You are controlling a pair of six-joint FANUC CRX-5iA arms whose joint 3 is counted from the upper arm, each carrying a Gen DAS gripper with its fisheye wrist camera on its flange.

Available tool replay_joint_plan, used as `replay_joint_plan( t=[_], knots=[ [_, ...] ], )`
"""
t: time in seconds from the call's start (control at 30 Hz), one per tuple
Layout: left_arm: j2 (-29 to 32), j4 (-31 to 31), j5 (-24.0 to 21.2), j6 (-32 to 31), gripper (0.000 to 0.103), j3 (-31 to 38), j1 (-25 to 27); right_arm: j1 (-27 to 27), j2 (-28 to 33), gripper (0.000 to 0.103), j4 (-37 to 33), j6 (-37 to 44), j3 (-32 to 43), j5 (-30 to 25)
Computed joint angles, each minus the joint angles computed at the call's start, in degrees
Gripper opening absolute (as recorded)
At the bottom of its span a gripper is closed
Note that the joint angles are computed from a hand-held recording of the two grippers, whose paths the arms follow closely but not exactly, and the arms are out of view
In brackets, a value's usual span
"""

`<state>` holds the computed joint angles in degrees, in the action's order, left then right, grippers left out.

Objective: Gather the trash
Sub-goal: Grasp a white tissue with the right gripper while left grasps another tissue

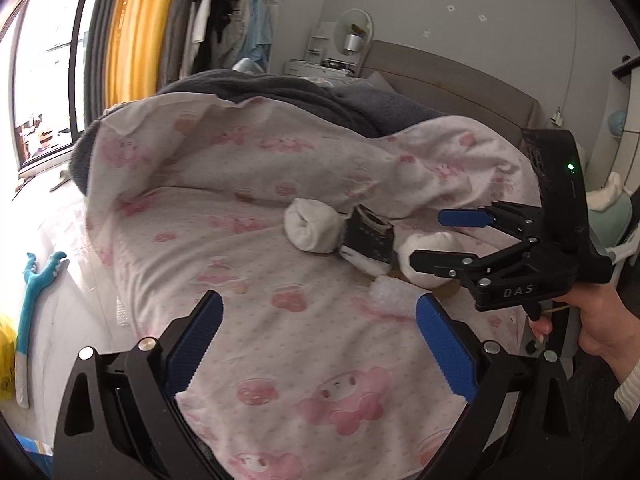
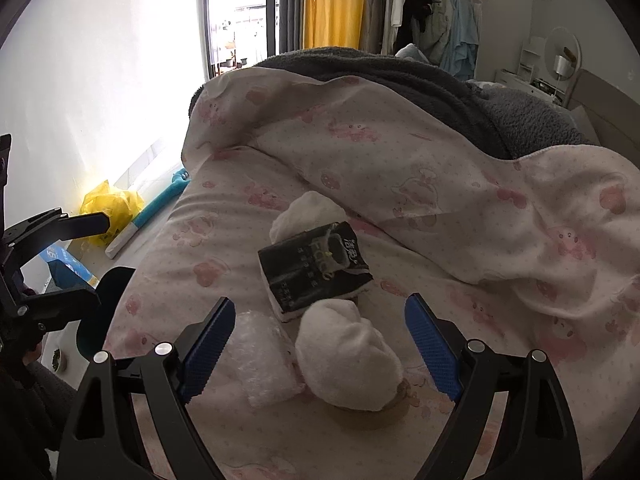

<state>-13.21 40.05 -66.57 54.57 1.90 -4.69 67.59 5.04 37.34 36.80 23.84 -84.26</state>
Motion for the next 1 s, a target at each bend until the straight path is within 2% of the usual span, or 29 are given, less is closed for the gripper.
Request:
replay_joint_plan(
  t=[0.03,0.33,0.4,0.5,0.8,1.0],
  knots=[
    [0.3,-0.1,0.07,-0.2,0.098,0.15,-0.77,-0.14,-0.38,0.087,-0.23,0.28,-0.53,0.04],
    [2.7,-2.37,0.57,-0.22,0.098,1.66,-6.36,-1.3,-2.84,0.062,-3.61,3.33,-4.31,0.12],
    [3.18,-3.02,0.39,-0.11,0.098,2.12,-7.39,-1.5,-3.8,0.05,-4.39,3.74,-5.53,1.55],
    [3.76,-4.55,0.04,0.04,0.098,2.67,-8.88,-2.0,-5.9,0.044,-5.52,2.45,-7.76,4.87],
    [5.86,-8.63,0.24,1.2,0.098,4.53,-13.14,-3.24,-11.16,0.042,-7.63,-3.07,-13.46,12.47],
    [6.92,-10.96,2.52,3.83,0.098,5.5,-14.99,-3.39,-14.31,0.042,-6.93,-6.37,-16.76,17.11]
  ],
)
